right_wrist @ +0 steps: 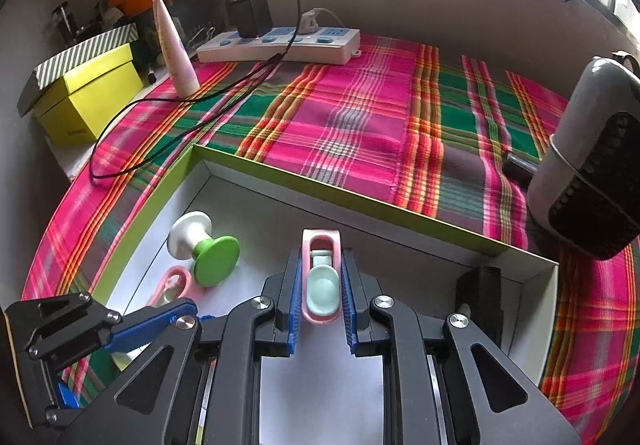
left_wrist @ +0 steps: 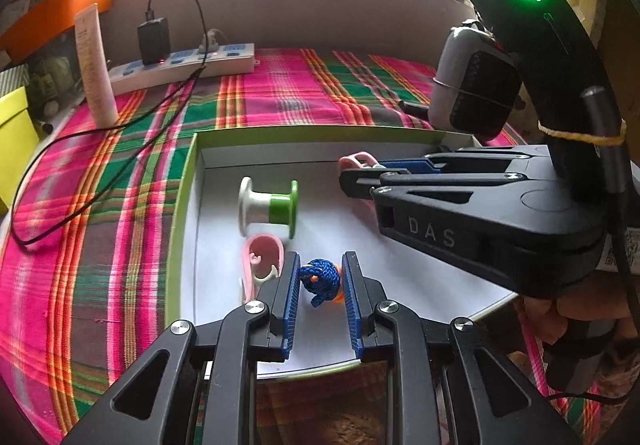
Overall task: Organize objects
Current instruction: 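Open the left tool to drop the blue figure while the right tool releases the pink case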
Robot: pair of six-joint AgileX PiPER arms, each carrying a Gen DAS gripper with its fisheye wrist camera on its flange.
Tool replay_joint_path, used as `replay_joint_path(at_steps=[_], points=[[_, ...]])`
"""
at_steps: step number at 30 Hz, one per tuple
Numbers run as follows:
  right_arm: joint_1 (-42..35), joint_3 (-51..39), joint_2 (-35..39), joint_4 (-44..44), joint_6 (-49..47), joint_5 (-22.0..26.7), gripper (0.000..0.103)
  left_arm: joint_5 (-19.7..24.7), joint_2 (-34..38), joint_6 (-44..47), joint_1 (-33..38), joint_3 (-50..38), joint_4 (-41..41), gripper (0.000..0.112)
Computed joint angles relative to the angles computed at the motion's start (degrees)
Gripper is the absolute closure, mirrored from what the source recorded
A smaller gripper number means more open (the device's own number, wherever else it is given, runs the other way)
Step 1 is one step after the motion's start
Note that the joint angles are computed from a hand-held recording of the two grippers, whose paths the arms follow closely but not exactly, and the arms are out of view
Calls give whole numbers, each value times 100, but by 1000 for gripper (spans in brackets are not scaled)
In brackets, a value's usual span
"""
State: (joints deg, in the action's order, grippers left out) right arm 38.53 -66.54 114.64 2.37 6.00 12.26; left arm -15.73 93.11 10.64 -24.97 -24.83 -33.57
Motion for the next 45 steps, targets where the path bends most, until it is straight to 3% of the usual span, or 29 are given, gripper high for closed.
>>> replay_joint_path(at_steps=[13,27,34,38,45], points=[[115,-372,237,253,-313,170,84,-101,13,448,83,26,-537,93],[155,-449,299,20,-43,277,84,-143,0,457,111,72,-491,91],[98,-422,276,503,-444,279,84,-167,27,649,20,47,-708,88],[96,-325,197,448,-333,198,71,-171,24,527,-14,65,-610,85],[116,-87,-16,129,50,73,70,-184,-31,617,-144,117,-785,78]])
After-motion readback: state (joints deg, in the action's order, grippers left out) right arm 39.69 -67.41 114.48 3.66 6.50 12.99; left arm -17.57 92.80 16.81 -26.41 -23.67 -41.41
